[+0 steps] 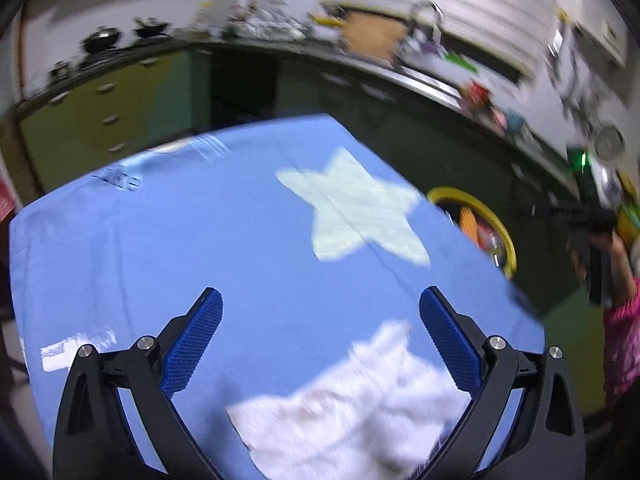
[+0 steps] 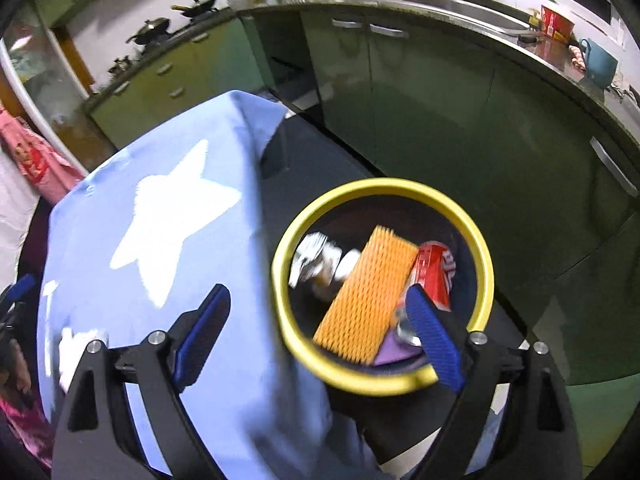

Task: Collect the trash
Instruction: 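Grasp the white tissue with the left tool and lift it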

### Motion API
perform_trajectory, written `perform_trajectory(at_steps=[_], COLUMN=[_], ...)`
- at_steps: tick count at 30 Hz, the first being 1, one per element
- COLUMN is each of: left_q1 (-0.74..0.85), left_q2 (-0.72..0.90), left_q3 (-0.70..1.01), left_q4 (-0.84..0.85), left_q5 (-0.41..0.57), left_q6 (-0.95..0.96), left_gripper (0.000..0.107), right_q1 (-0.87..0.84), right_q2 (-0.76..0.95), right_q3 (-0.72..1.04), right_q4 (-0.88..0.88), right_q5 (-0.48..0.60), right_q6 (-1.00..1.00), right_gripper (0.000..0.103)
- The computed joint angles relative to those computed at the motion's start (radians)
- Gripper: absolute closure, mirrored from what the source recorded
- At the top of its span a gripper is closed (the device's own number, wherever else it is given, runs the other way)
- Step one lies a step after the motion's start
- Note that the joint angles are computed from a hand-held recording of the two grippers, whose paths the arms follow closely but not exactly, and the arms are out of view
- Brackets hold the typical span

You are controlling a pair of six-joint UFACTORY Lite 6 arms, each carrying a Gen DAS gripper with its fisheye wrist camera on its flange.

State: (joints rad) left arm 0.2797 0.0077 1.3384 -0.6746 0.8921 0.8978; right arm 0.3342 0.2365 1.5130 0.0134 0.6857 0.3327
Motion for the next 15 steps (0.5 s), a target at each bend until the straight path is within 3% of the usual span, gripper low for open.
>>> perform_trajectory(at_steps=[6, 11, 15], left_q1=[-0.049, -0.1, -0.149], left_q2=[-0.065, -0.066, -0.071], left_q3=[-0.132, -0.185, -0.223], left_q4=[0.048, 0.085, 0.139], left_q5=[0.027, 0.07, 0.043], left_q6=[0.082, 0.157, 0.162], left_gripper=[0.01, 0.01, 0.01], right_q1=[0.031, 0.034, 0.033], right_q2=[-0.174, -0.156, -0.132], right_q3=[-0.204, -0.204, -0.194], right_q4=[0.03, 0.054, 0.076], right_q5=[-0.054, -0.074, -0.085], right_q6=[-0.012, -0.041, -0.066], right_gripper=[0.018, 0.017, 0.017])
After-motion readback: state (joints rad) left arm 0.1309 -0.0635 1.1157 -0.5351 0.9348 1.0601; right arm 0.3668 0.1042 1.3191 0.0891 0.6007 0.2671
